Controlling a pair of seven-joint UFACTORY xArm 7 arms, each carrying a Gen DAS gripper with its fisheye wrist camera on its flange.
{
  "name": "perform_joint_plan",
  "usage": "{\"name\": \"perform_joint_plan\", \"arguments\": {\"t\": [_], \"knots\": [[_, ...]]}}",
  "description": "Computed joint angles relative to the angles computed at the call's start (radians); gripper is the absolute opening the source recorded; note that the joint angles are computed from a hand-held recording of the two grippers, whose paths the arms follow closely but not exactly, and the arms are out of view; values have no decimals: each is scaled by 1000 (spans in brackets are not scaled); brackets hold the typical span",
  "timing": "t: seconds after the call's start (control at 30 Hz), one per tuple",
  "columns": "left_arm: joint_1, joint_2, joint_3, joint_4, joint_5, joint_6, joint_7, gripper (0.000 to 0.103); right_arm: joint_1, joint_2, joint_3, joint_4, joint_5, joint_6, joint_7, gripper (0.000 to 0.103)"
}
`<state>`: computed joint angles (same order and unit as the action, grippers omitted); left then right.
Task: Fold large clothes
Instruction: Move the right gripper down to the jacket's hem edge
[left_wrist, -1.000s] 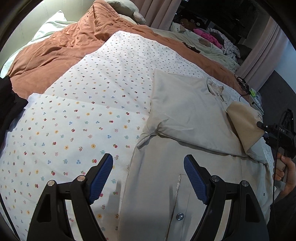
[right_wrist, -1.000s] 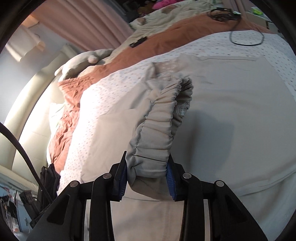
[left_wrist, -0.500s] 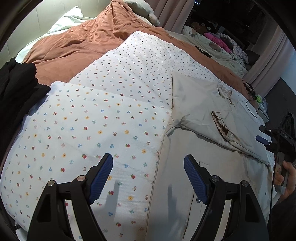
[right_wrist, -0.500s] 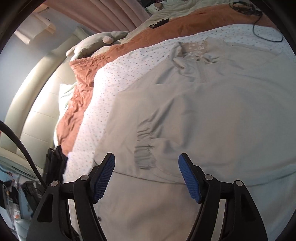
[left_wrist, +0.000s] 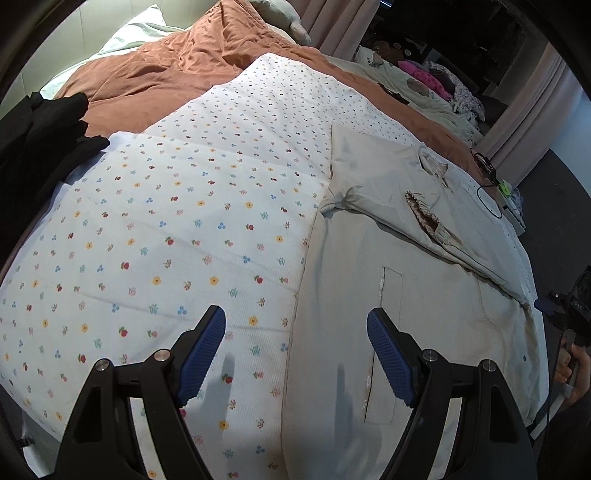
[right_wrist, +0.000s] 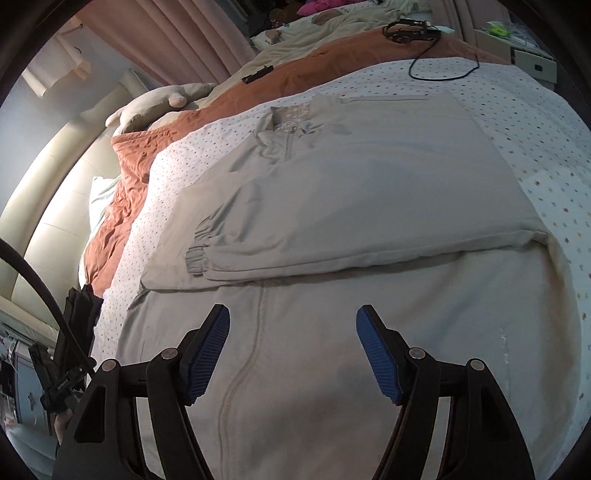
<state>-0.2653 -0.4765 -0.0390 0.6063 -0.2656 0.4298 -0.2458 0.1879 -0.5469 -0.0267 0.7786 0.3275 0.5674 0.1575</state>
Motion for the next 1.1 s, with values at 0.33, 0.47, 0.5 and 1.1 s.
{"name": "perform_joint_plan", "arguments": {"t": [0.33, 0.47, 0.5, 1.1], "knots": [[-36, -108, -13, -100, -14, 1, -34, 80, -142, -431, -51, -209, -96, 209, 59, 70], [-56, -139, -8, -126, -21, 9, -42, 75, -207, -600, -91, -286, -129, 301, 63, 70], [-61, -146, -6, -132, -23, 11, -42, 74, -223, -634, -113, -296, -140, 327, 51, 70], [-202, -219, 100, -251, -201, 10, 67, 63, -560, -1032, -490, -513, -54, 668, -106, 70]]}}
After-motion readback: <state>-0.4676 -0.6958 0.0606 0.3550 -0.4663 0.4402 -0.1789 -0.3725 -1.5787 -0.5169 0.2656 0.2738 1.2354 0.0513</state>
